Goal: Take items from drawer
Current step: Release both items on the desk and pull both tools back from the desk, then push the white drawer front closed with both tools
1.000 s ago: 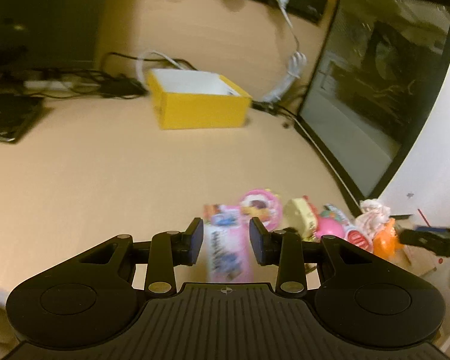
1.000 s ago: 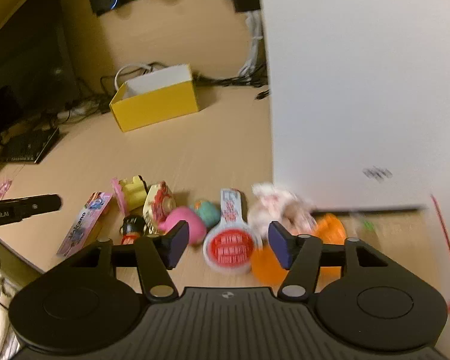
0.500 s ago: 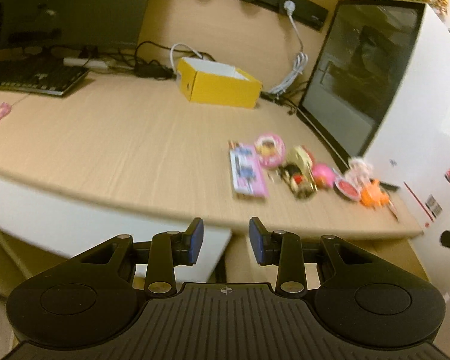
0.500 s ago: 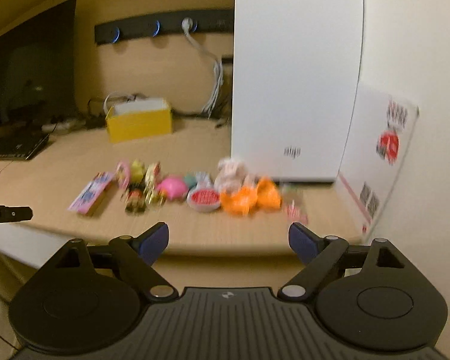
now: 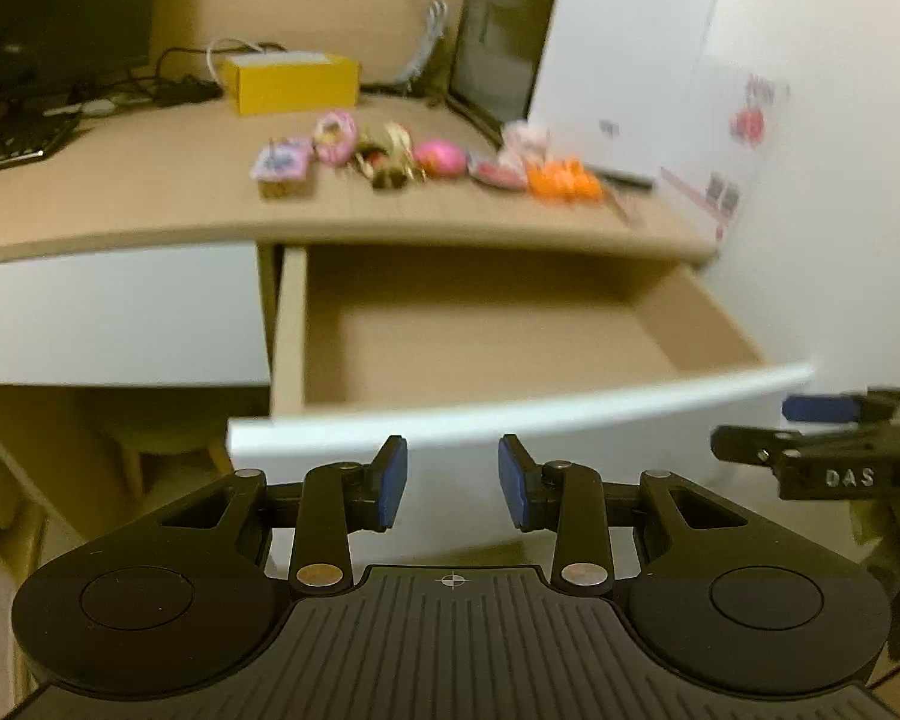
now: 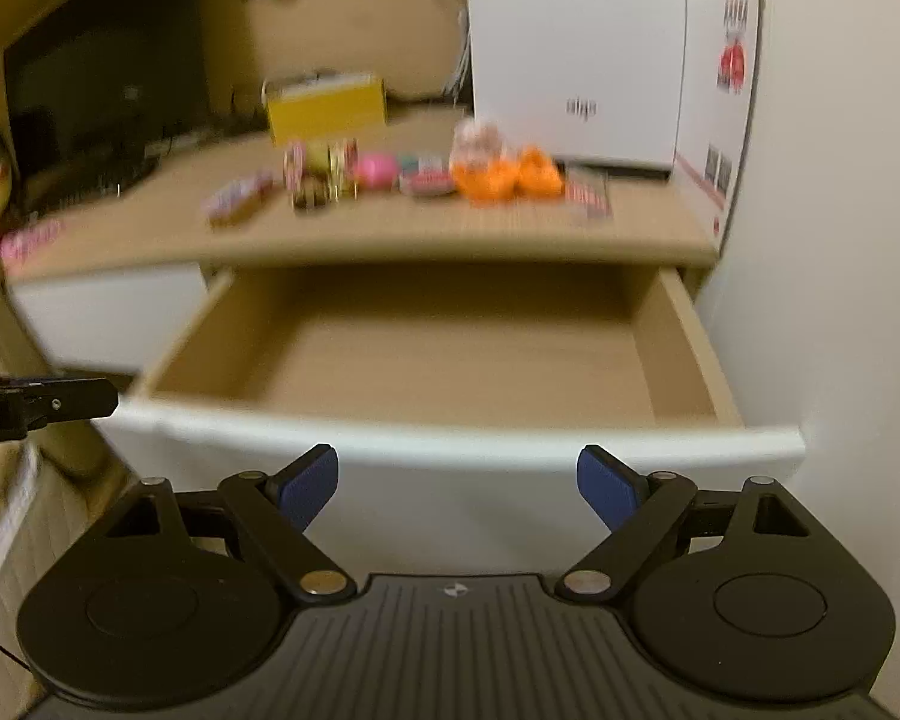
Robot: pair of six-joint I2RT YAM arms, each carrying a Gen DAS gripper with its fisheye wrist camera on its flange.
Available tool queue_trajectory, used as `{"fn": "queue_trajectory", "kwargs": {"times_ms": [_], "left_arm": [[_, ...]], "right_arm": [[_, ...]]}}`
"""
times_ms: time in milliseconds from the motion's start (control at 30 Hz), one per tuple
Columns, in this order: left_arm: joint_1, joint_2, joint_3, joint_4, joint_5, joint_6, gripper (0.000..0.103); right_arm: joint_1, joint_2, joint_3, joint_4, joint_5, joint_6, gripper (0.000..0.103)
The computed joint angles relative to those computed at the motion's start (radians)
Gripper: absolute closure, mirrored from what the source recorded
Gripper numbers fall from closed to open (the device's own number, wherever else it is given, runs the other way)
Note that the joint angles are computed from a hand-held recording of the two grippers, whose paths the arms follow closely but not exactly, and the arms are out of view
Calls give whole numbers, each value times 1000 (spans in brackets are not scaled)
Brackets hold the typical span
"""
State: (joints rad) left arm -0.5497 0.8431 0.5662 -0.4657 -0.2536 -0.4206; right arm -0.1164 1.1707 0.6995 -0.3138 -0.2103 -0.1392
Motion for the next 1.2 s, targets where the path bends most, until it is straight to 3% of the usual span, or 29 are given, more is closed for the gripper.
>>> {"fn": "queue_trajectory", "kwargs": {"times_ms": [67,167,600,767,900,1000,1200], "left_arm": [[-46,37,-15,24,-52,-14,66],[-58,101,-13,50,-88,-29,67],[122,263,15,263,26,106,68],[206,216,25,189,212,206,68],[205,171,10,112,303,250,68],[189,176,-8,94,317,253,68],[190,184,-33,107,210,182,68]], "right_arm": [[-5,34,-13,14,-8,-43,15],[44,105,-17,92,80,-23,15],[99,283,149,188,205,107,19],[55,192,118,127,74,31,19],[40,138,58,43,40,-33,19],[24,154,36,1,15,-38,19],[77,232,29,107,88,-2,19]]}}
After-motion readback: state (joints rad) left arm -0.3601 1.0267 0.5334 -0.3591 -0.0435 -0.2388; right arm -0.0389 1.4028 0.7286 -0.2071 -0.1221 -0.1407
